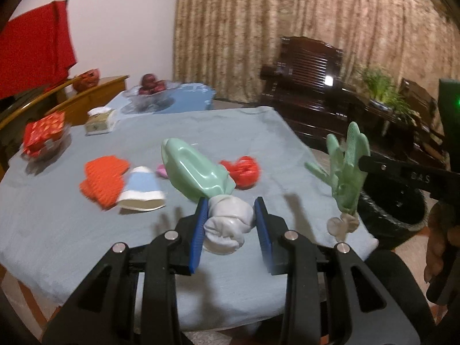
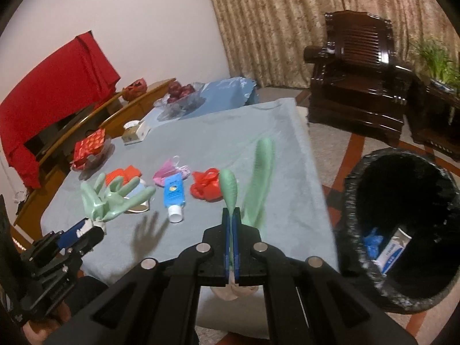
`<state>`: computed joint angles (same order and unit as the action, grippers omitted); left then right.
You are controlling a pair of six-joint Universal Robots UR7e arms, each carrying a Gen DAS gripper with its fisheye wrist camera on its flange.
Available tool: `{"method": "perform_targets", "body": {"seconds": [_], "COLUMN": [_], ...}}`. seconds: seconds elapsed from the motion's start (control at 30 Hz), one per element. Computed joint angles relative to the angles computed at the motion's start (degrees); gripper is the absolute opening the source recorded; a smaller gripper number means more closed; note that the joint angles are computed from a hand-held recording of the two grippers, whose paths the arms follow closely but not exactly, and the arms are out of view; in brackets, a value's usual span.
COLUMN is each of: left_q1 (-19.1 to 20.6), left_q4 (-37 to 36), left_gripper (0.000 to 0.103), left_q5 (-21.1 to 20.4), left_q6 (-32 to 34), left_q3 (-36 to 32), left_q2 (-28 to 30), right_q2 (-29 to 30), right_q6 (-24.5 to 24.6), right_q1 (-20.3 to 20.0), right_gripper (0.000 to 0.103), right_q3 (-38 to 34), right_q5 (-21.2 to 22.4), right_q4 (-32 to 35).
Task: Collect trash
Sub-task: 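Carry both gloves over the black bin and open both grippers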
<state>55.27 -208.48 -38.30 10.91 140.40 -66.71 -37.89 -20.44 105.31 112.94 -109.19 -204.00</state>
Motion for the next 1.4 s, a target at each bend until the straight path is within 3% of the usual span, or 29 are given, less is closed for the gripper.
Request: {"method": "perform_targets", "body": {"seconds": [0.5, 0.8, 1.07, 1.2, 1.4], "left_q1": [-2.78, -3.67, -3.29, -2.28, -1.66], "left_q4": [4.03, 7.35, 12.02, 12.52, 12.62], "left_gripper": [0.032, 0.032, 0.033, 0.042, 0.043], "left_q5": [-10.84, -17.35, -20.37, -20.10, -19.36], "left_q6": [4.09, 6.21, 6.70, 7.16, 7.40], "left_q3": [-11.51, -19.95, -27.74, -30.95, -30.46], "left_q2": [12.85, 22.13, 29.64, 32.93, 32.59], "right_q2": [-9.44, -13.37, -14.10, -14.29, -14.54], "right_q6": [-3.05, -4.56, -3.22, -1.62, -1.26], "right_q1": [-4.53, -10.39, -16.01, -17.86, -18.71], "right_gripper": [0.002, 0.002, 0.002, 0.024, 0.024], "right_q3": [5.58, 6.65, 6.45, 6.75, 8.33], "right_q5": [-3.64, -5.31, -5.26, -5.91, -5.69], "right_q4": [-6.43, -7.94, -7.46, -7.14, -7.88]}}
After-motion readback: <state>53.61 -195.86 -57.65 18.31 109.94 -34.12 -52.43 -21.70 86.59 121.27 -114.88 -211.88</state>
